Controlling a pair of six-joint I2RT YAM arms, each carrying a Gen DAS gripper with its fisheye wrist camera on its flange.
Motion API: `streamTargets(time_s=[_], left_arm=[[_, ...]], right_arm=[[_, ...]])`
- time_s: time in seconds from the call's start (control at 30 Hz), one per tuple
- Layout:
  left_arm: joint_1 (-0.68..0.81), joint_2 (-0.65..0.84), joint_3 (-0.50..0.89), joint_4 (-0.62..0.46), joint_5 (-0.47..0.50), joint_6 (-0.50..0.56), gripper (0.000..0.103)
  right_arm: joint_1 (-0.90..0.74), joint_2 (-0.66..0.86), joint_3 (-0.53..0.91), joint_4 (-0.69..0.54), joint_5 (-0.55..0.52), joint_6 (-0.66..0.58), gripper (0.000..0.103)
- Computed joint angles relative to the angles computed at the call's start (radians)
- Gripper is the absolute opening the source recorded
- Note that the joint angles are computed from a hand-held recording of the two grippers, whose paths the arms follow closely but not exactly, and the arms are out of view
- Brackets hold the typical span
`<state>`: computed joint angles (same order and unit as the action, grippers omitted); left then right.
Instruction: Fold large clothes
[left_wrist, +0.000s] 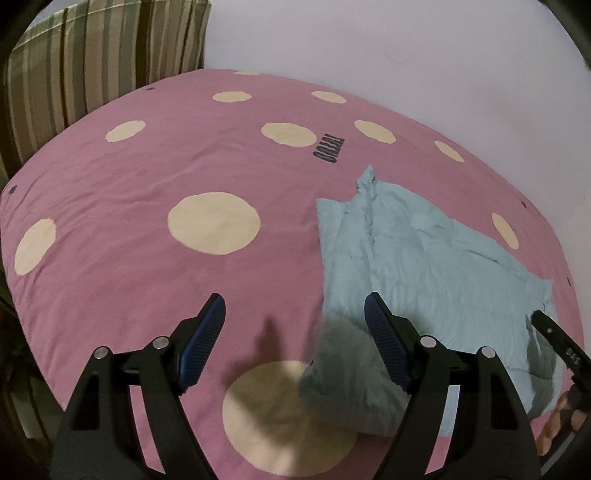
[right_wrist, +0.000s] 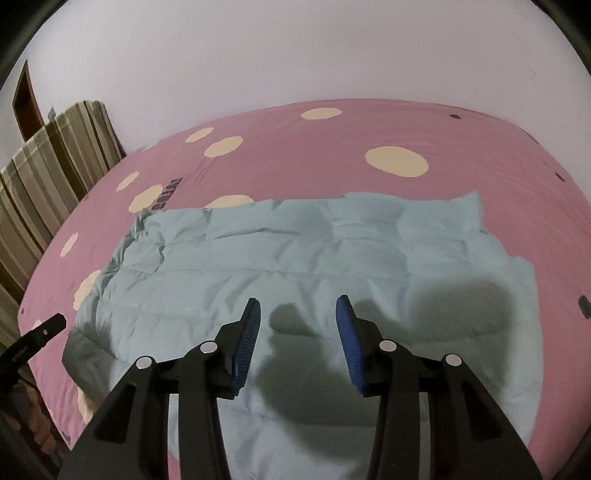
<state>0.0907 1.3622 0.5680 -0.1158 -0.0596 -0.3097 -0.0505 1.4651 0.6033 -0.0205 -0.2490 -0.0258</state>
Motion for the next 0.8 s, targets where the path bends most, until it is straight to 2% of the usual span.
streamTargets(time_s=[0.2, 0.5, 0.63, 0.8], left_arm=[[0.003, 0.085, 0.103, -0.017, 0.024, 0.055, 0.078], [0.040, 0.331, 0.291, -0.069, 0.165, 0.125, 0.082], [0.029, 0.410, 0.339, -0.076, 0.161, 0.150, 0.082], [0.041, 0.515, 0.427, -0.118, 0.209, 0.185, 0.082]], right_arm=[[0.070, 0.046, 0.029, -0.002, 0.062, 0.025, 0.043], [0.159, 0.197, 0.036, 0.076, 0.189, 0.028, 0.043], [0.174, 0.224, 0.022, 0.117, 0.216, 0.029, 0.043], [0.182, 0.224, 0.010, 0.137, 0.232, 0.028, 0.043]])
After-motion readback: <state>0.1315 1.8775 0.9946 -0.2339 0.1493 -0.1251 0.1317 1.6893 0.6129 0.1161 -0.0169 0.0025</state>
